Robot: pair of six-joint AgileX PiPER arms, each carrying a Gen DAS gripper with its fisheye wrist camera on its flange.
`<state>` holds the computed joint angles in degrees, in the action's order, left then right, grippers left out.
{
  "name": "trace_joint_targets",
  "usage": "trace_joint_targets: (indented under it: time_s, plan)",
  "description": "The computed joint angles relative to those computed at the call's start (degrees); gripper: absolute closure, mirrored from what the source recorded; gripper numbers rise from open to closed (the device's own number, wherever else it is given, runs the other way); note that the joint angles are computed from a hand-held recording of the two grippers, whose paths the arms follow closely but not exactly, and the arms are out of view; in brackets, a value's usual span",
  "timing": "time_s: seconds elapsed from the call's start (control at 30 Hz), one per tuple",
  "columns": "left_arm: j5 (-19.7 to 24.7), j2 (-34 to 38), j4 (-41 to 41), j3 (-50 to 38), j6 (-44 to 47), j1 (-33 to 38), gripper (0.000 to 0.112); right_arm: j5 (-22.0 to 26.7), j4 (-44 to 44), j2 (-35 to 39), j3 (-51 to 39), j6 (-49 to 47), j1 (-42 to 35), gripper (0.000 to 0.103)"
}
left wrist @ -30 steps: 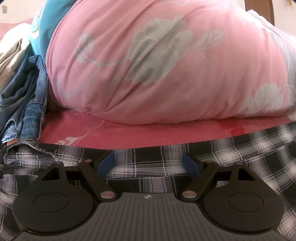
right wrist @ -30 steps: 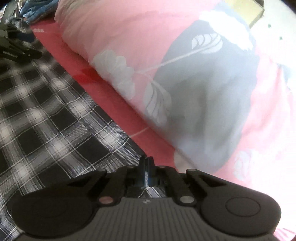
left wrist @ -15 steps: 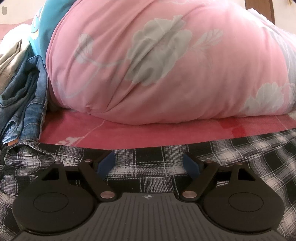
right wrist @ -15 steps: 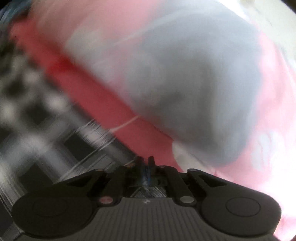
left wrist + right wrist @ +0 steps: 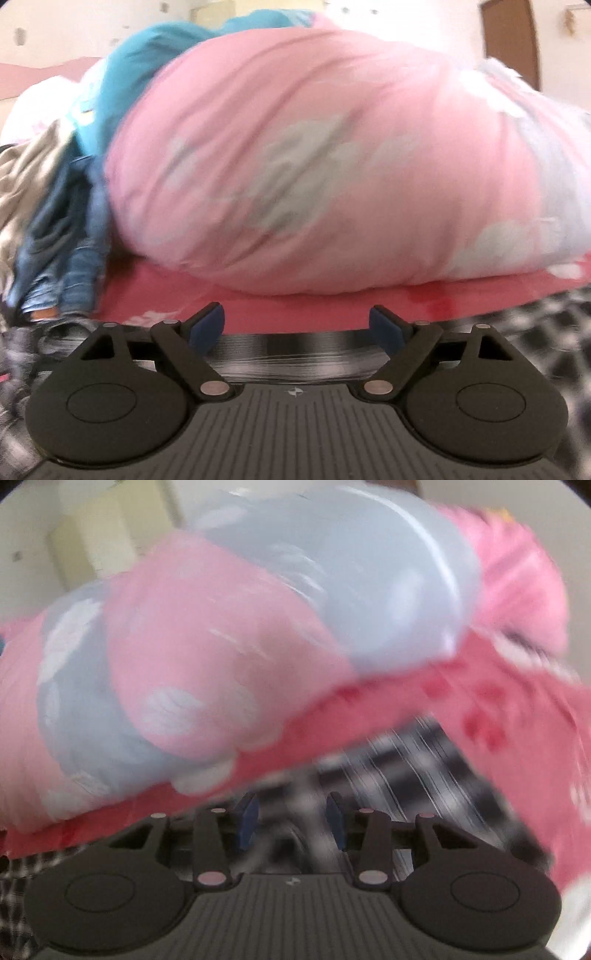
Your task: Fold clothes
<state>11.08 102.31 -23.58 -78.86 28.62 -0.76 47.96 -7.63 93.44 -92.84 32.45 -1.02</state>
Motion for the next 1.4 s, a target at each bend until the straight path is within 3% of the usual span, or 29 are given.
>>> trace_joint_targets:
  time_s: [0.1, 0.2, 0.43, 0.63, 1.0, 1.1, 1.27, 1.4]
  plan:
    - [3.68, 0.98, 3.9, -2.35, -3.25, -3.21, 0.026, -0.08, -3.68, 0.31, 2.02, 7.45, 3.69, 0.059]
    - [5.48, 3.18, 5.32, -4.52, -4.52, -5.85, 0.026, 0.97, -6.72, -4.93, 8.47, 10.72, 5.4, 0.059]
    - [6.25, 6.84, 12.99, -5.77, -12.03, -8.18, 0.026, 0.19, -12.84, -6.66, 13.95, 15.71, 8.84, 0.059]
    - [7.47, 7.09, 10.06, -5.54, -11.8, -7.69, 0.024, 1.3, -15.02, -6.74, 12.83, 17.74, 11.5, 0.052]
    - [6.35, 6.85, 7.85, -4.12, -10.27, -7.47, 0.02, 3.47, -15.46, -2.4, 9.89, 18.5, 13.95, 0.053]
    - [6.08, 6.83, 6.62, -3.86, -9.18, -7.3, 0.019, 4.12, -17.37, -1.59, 9.6, 19.28, 15.08, 0.065]
    - [6.05, 6.37, 5.73, -3.29, -8.14, -7.01, 0.019, 3.68, -17.83, -2.52, 9.97, 18.06, 15.91, 0.093]
    - [6.23, 5.94, 5.51, -3.02, -7.67, -6.72, 0.019, 4.72, -21.59, -3.03, 9.17, 19.56, 17.34, 0.098]
